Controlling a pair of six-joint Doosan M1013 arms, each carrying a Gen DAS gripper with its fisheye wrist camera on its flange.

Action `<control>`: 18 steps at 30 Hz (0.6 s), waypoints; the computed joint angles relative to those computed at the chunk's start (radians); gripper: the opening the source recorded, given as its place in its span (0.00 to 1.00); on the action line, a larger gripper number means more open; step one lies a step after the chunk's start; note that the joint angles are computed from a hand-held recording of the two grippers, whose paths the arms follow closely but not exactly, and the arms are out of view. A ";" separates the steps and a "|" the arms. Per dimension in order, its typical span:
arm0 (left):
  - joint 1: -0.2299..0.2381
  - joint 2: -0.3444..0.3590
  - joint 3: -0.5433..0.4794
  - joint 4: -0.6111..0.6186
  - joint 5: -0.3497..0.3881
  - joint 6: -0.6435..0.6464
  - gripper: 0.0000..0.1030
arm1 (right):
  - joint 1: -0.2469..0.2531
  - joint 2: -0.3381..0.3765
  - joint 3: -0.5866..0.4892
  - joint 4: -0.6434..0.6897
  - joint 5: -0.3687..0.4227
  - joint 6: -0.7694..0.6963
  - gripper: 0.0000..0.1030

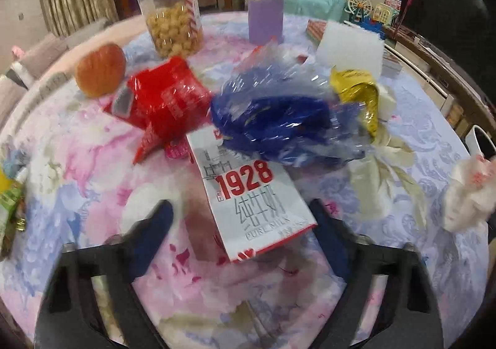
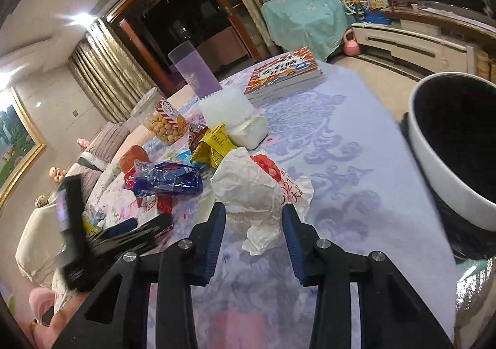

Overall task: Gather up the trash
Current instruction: 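Move left gripper to white milk carton while right approaches white plastic bag, then grasp milk carton with left gripper while right gripper grasps white red-printed bag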

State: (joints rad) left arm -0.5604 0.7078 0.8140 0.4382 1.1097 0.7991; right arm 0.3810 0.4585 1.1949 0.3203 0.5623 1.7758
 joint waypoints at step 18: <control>-0.083 -0.187 0.270 -0.130 -0.293 0.211 0.52 | -0.005 -0.125 0.168 -0.116 -0.119 0.138 0.36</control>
State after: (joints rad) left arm -0.6435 0.5209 1.0841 0.3081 0.8172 1.0105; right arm 0.3757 0.3339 1.3633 0.2043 0.4430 1.9141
